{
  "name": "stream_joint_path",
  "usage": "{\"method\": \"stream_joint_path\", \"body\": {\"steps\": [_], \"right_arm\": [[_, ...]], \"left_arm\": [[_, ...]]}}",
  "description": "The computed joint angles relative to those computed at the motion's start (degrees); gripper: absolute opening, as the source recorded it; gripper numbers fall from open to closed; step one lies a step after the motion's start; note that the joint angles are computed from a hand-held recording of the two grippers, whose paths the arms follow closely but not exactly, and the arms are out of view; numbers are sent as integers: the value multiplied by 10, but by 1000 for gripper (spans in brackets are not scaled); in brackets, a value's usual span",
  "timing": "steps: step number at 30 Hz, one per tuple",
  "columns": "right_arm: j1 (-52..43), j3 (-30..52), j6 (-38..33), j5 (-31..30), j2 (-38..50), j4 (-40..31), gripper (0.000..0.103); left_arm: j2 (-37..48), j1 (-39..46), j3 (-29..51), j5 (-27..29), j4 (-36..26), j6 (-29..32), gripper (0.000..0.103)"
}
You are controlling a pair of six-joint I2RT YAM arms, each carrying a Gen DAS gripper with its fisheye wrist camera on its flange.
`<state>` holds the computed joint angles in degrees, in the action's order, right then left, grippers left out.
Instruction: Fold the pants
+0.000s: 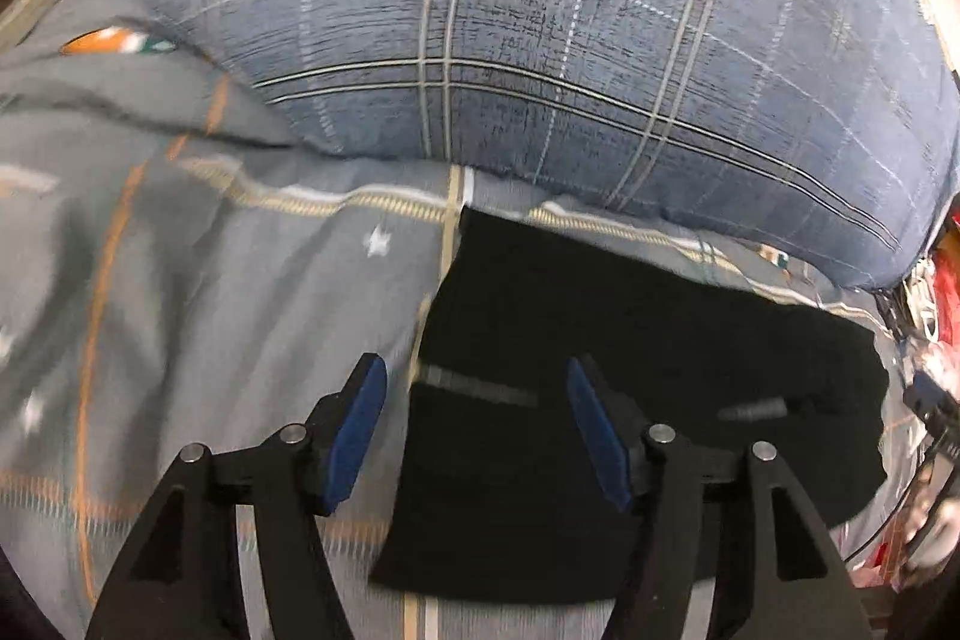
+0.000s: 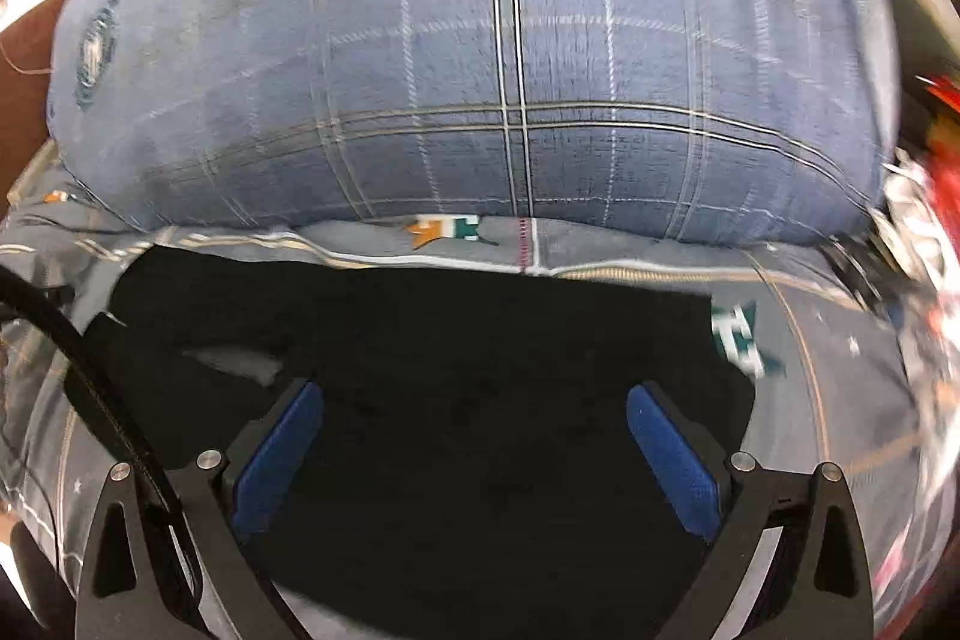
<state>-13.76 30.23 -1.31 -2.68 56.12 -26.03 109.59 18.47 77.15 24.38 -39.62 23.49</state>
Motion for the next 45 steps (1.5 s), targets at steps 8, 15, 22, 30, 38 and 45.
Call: {"method": "stream_joint_path", "body": {"steps": [8,15,22,30,38,45], "right_arm": [[-66,180,-142,-56,327,15,99],[-31,244,-180,-6,473,55,96],[-26,220,-146,-61,463,83,25],[-28,157,-99,-73,336,73,6],[-30,52,-64,-100,94,-8,6],[-44,-106,-49,-137,-192,-161,1]], "left_arm": [[167,-52,164,-12,-26,-38,62],[232,-91,229,-20,-39,11,77],[161,-139,138,-58,18,46,15],[29,-118,22,-38,94,28,14],[-156,-79,-129,-9,166,68,14],[-304,59,-327,58,223,171,6]]}}
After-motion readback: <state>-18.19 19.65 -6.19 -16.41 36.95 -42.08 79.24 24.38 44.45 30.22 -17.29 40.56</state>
